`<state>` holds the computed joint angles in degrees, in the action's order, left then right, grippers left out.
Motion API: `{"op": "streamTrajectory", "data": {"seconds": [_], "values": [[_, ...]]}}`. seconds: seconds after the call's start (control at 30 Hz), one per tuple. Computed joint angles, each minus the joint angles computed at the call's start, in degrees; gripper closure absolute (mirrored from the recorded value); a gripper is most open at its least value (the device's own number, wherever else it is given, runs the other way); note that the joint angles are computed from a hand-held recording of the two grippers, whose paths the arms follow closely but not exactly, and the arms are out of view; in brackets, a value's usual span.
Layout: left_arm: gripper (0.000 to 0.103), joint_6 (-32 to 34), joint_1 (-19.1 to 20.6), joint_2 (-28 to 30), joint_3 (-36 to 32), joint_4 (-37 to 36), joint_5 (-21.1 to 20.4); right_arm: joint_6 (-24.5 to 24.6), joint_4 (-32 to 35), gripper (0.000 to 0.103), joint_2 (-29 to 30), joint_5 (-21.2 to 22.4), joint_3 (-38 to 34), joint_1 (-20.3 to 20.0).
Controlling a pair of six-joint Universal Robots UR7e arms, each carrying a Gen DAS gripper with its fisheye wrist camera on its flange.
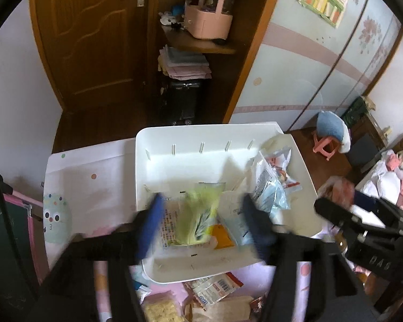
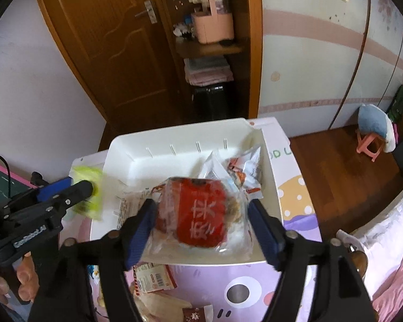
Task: Organize snacks
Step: 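Carry the green packet with the left tool into the tray while the right tool drops the red-printed bag there, then move both tools back over the snacks beside the tray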
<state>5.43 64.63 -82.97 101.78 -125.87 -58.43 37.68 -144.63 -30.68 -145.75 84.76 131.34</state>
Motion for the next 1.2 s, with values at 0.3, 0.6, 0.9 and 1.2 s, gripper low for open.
{"op": "streamTrajectory", "data": {"seconds": [0.3, 0.6, 0.9, 1.2], "values": [[0.021, -3.79, 0.02, -2.37, -0.11, 0.53, 0.00, 0.51, -1.37, 0.025, -0.70, -0.04, 1.60, 0.72], [0.021, -6.91, -2.19, -7.60, 2.14, 2.40, 2.15, 1.09, -1.41, 0.025, -2.76, 0.48, 4.02, 2.55], [0.020, -9.91, -7.44, -14.39, 4.73, 5.70, 6.41, 0.62, -2.13, 0.025, -4.82, -0.18, 5.69, 5.73], [0.016, -15.50, -15.21, -23.27, 8.55, 11.04, 10.72, -0.46, -3.44, 0.024, -7.18, -0.41, 8.33, 9.60]]}}
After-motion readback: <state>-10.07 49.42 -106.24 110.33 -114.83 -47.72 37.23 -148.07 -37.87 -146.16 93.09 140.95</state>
